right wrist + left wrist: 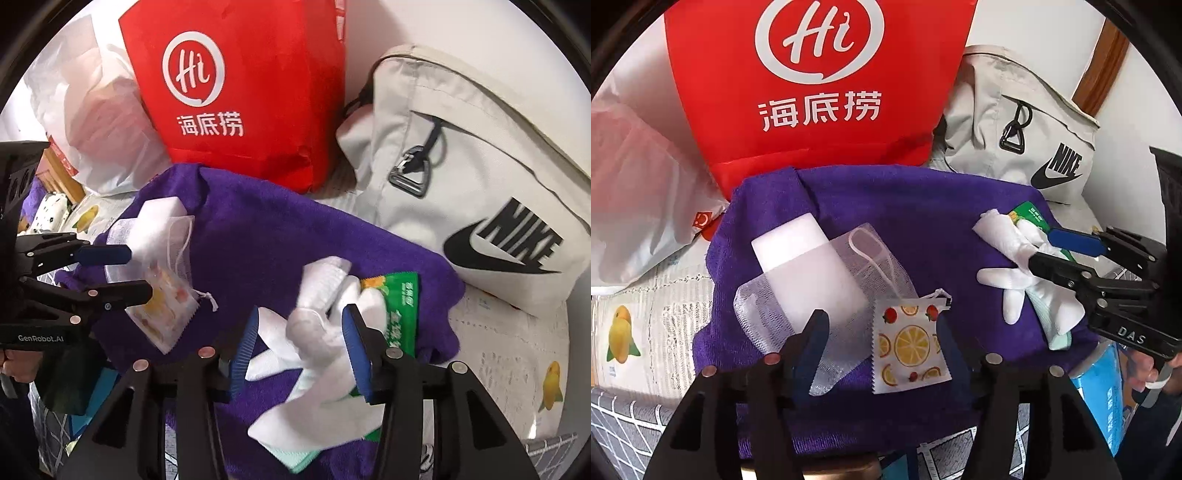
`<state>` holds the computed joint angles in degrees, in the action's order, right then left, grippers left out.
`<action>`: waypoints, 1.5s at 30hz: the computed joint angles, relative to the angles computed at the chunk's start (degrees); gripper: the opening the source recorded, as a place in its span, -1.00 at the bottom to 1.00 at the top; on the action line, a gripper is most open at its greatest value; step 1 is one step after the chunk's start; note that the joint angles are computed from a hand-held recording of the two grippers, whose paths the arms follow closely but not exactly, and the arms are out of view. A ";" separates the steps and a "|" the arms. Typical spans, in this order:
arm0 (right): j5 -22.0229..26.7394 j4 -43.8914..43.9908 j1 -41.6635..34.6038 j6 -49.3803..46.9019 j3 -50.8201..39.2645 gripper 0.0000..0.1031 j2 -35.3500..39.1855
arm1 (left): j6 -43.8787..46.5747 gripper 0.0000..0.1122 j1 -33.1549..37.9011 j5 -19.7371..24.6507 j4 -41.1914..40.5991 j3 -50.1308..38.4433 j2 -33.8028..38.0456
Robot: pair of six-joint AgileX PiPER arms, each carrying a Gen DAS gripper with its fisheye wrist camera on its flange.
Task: Organize soft objects
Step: 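Open the left tool to drop the packet while the right tool releases the tissue, then move the left tool back and grasp the green leaf-print tissue pack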
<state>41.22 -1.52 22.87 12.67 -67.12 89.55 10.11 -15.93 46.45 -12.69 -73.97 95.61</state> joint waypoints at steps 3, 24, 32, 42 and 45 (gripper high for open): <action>0.28 -0.72 0.49 1.67 1.37 -0.09 -2.43 | -3.32 0.12 -0.62 -0.08 3.16 0.66 -1.52; 10.16 -16.44 19.91 28.36 11.25 -0.09 -23.16 | -5.39 0.12 -1.56 3.37 3.78 16.76 -26.48; 16.90 -25.32 35.65 45.54 13.51 -0.09 -27.33 | -3.25 0.12 -0.71 6.10 0.64 25.29 -38.04; 25.26 -33.49 56.12 66.96 17.35 -0.09 -29.88 | -7.03 0.13 -3.84 9.59 1.63 35.48 -50.72; 28.29 -34.84 61.75 72.63 18.37 -0.09 -30.59 | -11.04 0.14 -7.36 9.14 3.94 38.13 -52.62</action>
<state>69.52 -36.35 84.62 85.30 -48.75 58.96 -0.93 -23.30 55.59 -8.75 -35.83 42.99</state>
